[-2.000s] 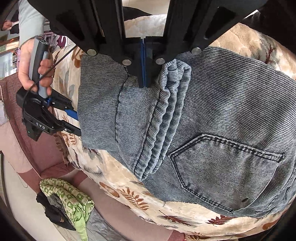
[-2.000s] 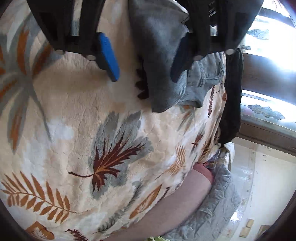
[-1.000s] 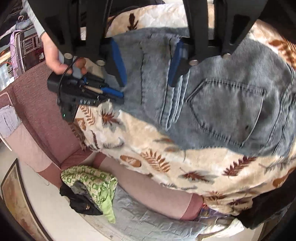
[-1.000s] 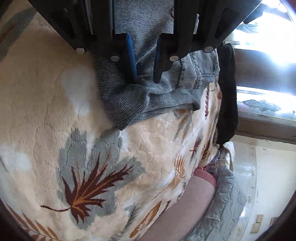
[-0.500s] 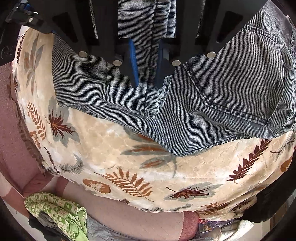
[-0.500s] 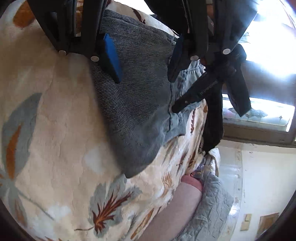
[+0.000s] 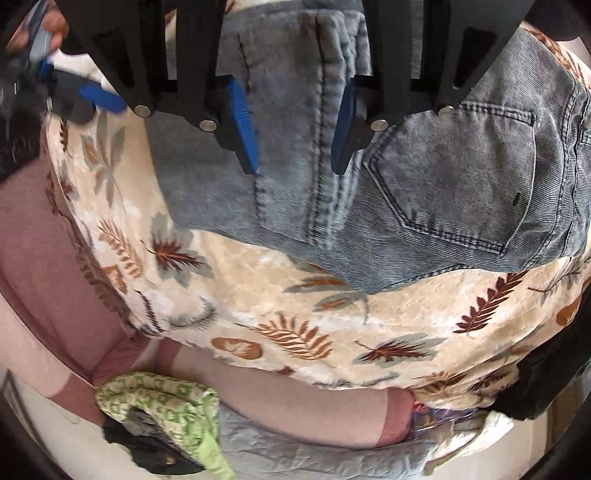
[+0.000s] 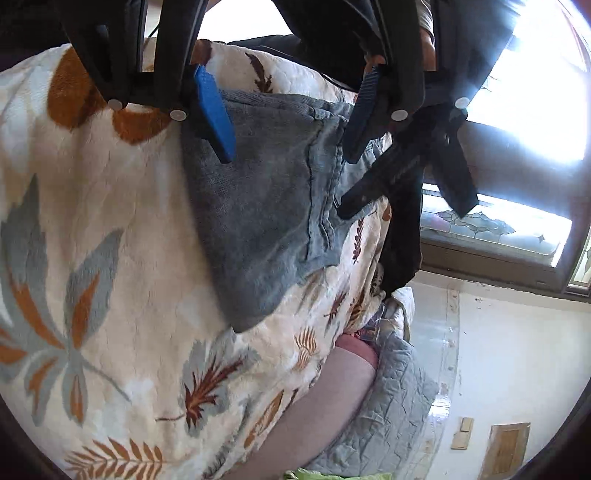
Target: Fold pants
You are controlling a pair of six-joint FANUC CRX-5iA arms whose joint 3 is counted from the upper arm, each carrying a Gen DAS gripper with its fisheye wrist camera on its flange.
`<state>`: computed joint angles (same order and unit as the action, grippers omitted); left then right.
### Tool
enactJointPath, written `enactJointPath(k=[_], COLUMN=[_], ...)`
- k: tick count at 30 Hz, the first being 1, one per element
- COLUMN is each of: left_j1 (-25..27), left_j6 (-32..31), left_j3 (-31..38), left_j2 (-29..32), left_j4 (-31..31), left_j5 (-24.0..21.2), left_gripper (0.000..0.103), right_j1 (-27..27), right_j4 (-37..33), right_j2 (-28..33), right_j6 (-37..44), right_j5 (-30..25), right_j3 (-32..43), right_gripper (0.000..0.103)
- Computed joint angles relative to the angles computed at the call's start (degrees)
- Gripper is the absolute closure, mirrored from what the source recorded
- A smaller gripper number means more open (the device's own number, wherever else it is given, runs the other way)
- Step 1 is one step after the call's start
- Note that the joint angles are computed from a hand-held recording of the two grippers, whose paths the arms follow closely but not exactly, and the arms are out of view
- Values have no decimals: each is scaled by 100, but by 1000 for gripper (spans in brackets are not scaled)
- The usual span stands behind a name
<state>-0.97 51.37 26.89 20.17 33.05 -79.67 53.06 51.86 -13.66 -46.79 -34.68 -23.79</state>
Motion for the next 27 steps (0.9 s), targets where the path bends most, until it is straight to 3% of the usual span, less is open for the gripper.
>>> enactJointPath(k=[4, 8, 11, 12, 13, 17, 20, 22, 24, 27], left_j1=[-5, -110, -126, -124, -116, -114, -166, -113, -62, -175], left_j6=[-717, -773, -861, -910, -963, -1119, -1119, -955, -836, -349], left_j3=[-672, -913, -1037, -1086, -1135, -1399, -1380, -1032, -724, 383], left_j2=[-378, -466, -554, -579, -602, -749, -814, -607, -411, 312], left_j4=[67, -262, -284, -274, -249, -188, -316, -185, 140, 435], left_j5=[-54, 148, 293, 335, 371, 626, 684, 296, 123, -515], left_gripper=[59, 59, 59, 59, 59, 59, 58, 57, 56, 49], right_j1=[-499, -1206, -1496, -1521, -1495, -1375, -1395, -1216, -868, -252], right_j4=[-1086, -2894, -3760, -3871, -3848, -3431, -3268, -2800, -2337, -1749], right_j2=[136, 686, 1104, 1289, 1440, 1806, 1483, 1075, 648, 62], right_j6=[1405, 3511, 4612, 4953, 5092, 5215, 4681, 3815, 3100, 1950], right_j5=[-335, -679, -857, -1173, -1583, -2290, -1688, -1432, -1273, -849], right_j3=[510, 1463, 2036, 2321, 2561, 2945, 2440, 1913, 1442, 643], right_gripper=[39, 39, 41, 56, 84, 88, 81, 68, 66, 53])
